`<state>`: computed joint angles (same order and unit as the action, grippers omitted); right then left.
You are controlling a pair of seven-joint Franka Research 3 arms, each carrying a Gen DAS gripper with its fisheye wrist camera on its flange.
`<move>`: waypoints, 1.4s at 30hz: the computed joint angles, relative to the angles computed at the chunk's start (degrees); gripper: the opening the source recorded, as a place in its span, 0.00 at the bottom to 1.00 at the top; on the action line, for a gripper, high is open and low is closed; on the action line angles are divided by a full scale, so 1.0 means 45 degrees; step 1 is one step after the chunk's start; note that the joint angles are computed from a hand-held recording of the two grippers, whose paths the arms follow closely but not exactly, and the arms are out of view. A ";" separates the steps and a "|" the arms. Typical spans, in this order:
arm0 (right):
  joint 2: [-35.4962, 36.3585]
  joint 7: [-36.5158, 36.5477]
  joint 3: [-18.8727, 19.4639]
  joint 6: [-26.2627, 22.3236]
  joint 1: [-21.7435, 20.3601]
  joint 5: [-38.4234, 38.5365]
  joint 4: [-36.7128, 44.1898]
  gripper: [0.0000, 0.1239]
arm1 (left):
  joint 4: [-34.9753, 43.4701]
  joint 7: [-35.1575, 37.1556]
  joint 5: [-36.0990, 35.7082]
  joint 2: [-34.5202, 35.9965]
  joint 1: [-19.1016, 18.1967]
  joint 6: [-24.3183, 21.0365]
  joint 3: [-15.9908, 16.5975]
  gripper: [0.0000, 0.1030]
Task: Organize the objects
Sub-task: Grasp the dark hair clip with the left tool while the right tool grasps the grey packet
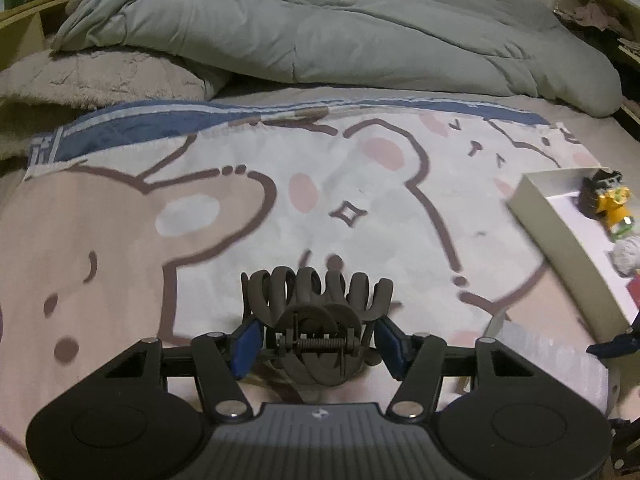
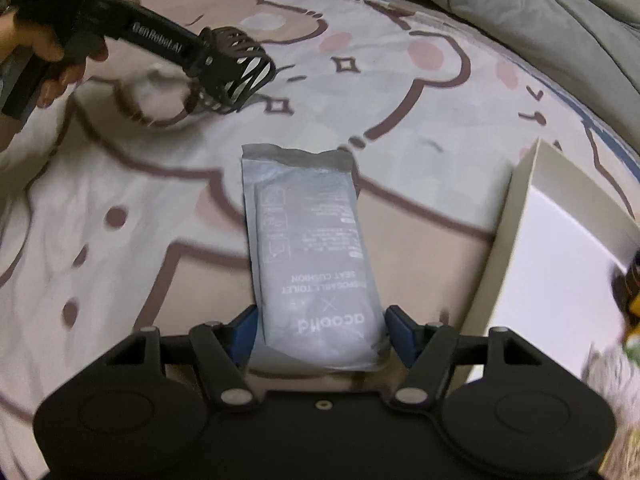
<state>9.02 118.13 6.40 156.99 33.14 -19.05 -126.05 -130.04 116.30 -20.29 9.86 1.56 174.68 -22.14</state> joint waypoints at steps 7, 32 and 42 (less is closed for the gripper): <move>-0.1579 0.0363 0.0559 -0.0091 -0.0155 0.0708 -0.1690 0.55 | -0.1746 0.1750 -0.3015 -0.2434 -0.0360 -0.1707 -0.0207 0.59; -0.3901 0.0536 0.2082 0.0541 -0.0472 0.3929 -0.4192 0.65 | -0.4834 0.0336 -0.2540 -0.5252 -0.5108 -0.2251 0.2908 0.60; -0.2613 0.0764 0.1898 0.0187 -0.0259 0.2421 -0.3323 0.65 | -0.4804 -0.1007 -0.1264 -0.4901 -0.5821 -0.1472 0.3526 0.62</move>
